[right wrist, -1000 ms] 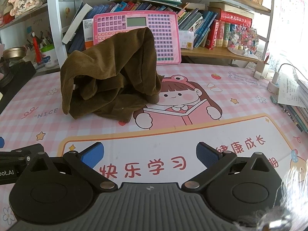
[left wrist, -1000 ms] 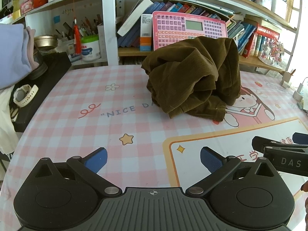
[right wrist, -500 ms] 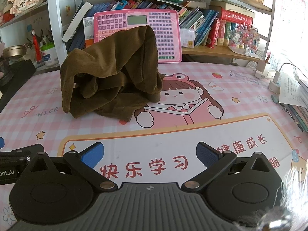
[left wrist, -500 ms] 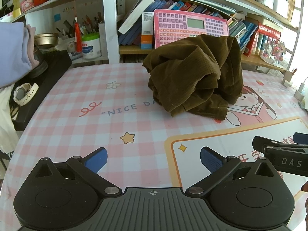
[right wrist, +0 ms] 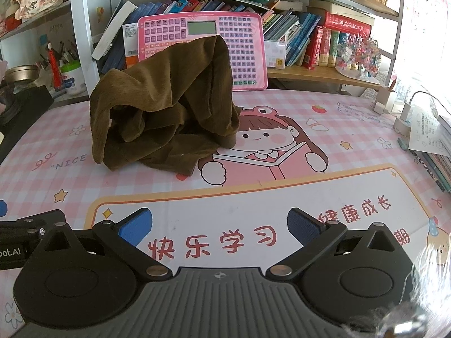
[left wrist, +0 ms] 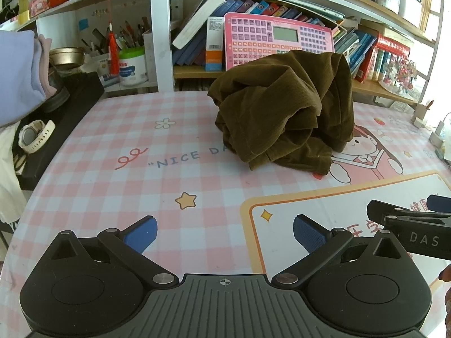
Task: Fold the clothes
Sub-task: 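Move both grippers toward the crumpled brown corduroy garment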
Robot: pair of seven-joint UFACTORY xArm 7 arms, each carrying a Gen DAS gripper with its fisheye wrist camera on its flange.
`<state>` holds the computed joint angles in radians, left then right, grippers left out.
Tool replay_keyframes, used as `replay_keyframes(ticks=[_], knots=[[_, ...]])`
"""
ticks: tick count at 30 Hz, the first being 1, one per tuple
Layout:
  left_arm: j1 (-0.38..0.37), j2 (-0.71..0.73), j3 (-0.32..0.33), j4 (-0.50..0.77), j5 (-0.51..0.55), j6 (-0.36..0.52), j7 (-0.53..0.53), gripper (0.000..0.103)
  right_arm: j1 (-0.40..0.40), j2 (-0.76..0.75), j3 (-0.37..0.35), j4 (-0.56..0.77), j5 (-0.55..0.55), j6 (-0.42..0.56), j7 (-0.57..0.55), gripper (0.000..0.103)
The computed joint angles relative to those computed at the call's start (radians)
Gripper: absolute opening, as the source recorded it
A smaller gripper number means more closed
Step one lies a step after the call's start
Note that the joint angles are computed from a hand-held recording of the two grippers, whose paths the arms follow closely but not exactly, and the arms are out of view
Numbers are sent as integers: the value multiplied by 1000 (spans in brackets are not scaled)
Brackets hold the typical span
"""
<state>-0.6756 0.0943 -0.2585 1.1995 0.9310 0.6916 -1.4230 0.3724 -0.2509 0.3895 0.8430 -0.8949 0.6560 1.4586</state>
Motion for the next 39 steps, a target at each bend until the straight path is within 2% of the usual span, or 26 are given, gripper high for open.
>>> replay_keyframes(ticks=[39], knots=[[0, -2, 1, -3, -15, 2, -8, 103, 6, 5, -2, 4, -2, 5, -6, 103]])
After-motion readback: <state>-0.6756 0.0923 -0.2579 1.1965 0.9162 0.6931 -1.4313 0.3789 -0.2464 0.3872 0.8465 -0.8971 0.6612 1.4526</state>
